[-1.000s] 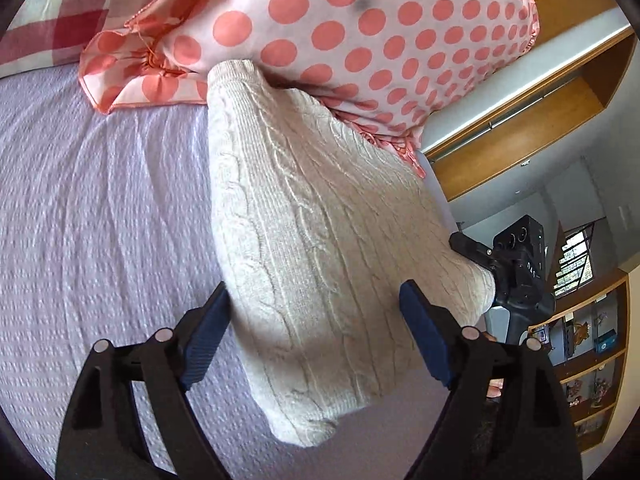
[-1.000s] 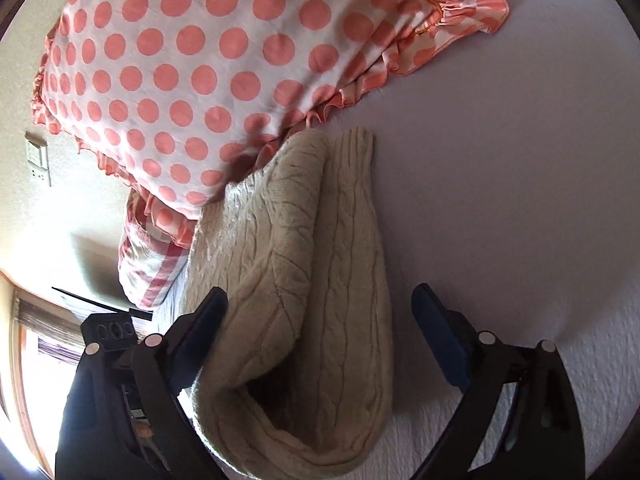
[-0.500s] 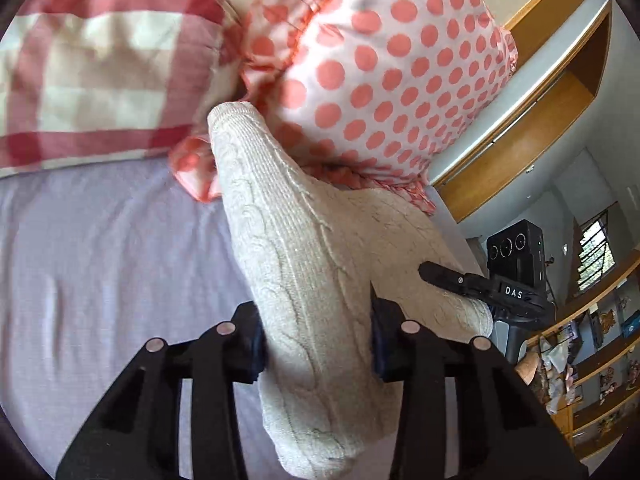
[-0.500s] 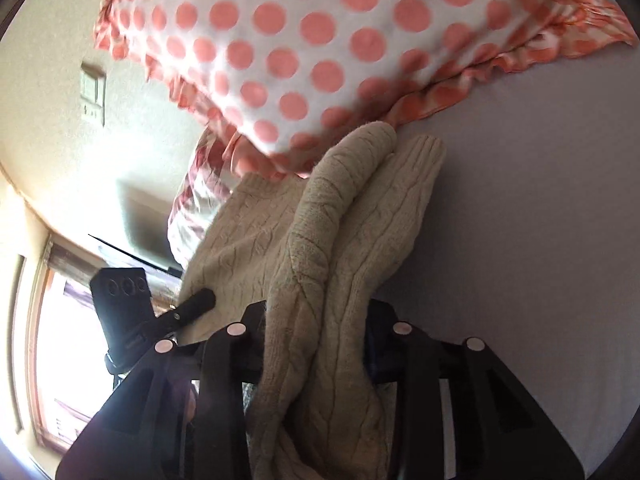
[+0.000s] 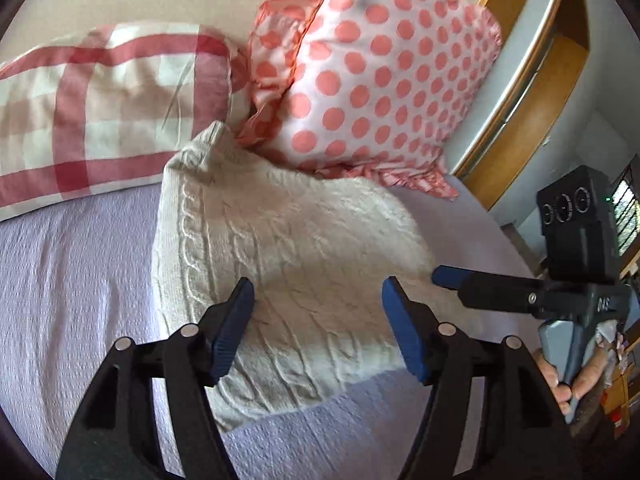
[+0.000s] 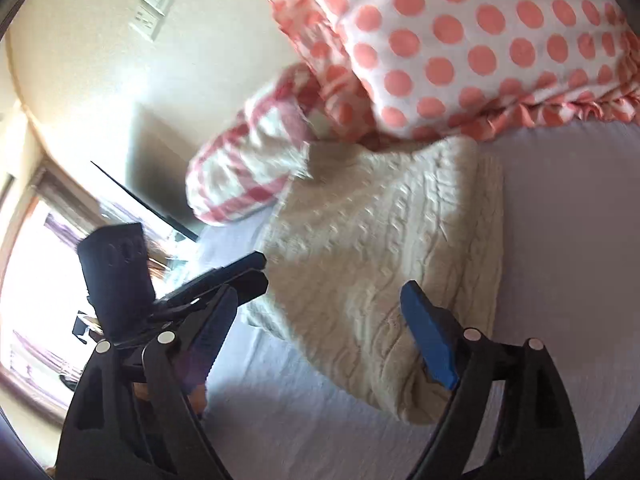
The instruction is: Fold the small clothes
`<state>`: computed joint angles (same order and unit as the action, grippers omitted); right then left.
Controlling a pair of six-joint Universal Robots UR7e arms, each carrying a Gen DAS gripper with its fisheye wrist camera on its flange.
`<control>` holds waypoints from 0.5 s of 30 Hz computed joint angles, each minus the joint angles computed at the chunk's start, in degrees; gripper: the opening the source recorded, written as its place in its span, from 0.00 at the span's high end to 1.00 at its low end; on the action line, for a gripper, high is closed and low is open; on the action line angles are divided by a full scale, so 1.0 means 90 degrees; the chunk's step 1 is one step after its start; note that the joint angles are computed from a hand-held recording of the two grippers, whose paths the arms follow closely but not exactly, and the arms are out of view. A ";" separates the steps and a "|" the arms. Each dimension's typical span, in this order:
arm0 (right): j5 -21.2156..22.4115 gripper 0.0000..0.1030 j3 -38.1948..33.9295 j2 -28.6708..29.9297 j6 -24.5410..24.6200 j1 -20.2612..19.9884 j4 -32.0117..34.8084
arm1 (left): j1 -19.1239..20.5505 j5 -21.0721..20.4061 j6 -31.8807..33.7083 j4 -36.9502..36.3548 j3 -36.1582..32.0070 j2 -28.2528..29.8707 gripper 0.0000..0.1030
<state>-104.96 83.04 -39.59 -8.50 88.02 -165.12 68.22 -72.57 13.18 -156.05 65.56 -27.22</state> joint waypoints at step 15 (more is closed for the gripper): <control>-0.2334 0.01 0.2189 -0.0305 -0.1515 0.0738 -0.3031 | -0.0402 0.2651 -0.0155 -0.1443 0.3124 -0.1396 0.03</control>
<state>-125.97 102.74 -42.33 -22.14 94.66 -192.40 64.60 -48.71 11.78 -169.04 93.68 -39.79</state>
